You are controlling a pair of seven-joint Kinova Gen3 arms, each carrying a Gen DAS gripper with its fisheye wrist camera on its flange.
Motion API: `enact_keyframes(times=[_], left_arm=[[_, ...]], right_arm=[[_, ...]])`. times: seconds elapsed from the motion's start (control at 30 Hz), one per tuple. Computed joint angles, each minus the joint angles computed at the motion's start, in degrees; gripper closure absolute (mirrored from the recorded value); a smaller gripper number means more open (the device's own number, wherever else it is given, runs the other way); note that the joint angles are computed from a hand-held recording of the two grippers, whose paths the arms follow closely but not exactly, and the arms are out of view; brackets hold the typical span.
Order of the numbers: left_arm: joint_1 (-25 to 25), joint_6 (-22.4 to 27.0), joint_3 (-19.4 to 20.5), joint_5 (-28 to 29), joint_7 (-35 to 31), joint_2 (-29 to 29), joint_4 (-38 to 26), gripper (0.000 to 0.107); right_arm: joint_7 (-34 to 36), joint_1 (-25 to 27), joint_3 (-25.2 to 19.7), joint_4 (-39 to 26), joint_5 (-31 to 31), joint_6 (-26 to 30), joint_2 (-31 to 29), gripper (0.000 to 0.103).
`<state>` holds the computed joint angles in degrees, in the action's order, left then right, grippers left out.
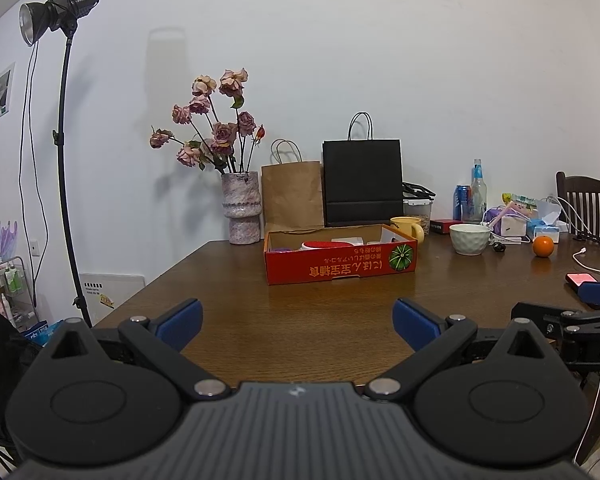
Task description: Organize rigid objects
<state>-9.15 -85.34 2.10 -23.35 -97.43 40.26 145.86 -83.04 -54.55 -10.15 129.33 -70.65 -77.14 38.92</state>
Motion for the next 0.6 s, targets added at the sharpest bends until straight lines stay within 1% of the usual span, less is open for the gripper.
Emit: enact_keyframes(times=[0.6], left_arm=[[-0.21,0.17,-0.05,-0.46,0.13,-0.07,-0.10,0.004]], right_arm=[[-0.29,0.32,0.11,0.05,0.36,0.09,0.25,0.000]])
